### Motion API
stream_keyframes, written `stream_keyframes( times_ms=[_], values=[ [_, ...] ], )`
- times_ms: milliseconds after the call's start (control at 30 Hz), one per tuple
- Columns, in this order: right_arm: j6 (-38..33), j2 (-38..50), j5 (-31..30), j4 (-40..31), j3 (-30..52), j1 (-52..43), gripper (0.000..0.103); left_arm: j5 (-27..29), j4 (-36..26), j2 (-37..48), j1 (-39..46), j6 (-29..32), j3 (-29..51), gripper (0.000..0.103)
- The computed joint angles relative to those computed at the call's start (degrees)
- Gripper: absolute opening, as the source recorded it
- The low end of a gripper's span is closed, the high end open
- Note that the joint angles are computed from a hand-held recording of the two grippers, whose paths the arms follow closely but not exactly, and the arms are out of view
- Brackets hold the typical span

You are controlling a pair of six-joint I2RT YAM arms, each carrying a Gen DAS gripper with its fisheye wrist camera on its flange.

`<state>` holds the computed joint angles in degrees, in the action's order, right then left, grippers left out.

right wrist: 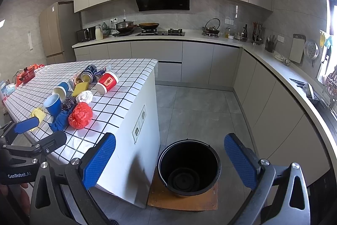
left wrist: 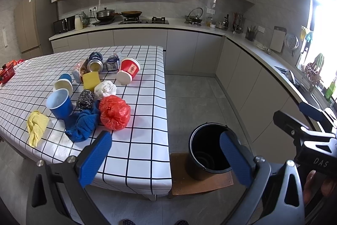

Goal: Collect trash

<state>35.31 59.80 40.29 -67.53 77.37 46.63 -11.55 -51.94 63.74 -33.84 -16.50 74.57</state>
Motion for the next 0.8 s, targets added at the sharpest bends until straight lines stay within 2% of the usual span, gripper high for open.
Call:
stream_keyframes(
  times_ms=[800],
  values=[
    [-0.69, -0.25, -0.59, 0.58, 0.09, -1.03, 0.103, -0.21, 0.00, 0.15, -0.25, -0.12, 0.12, 0.103]
  ],
)
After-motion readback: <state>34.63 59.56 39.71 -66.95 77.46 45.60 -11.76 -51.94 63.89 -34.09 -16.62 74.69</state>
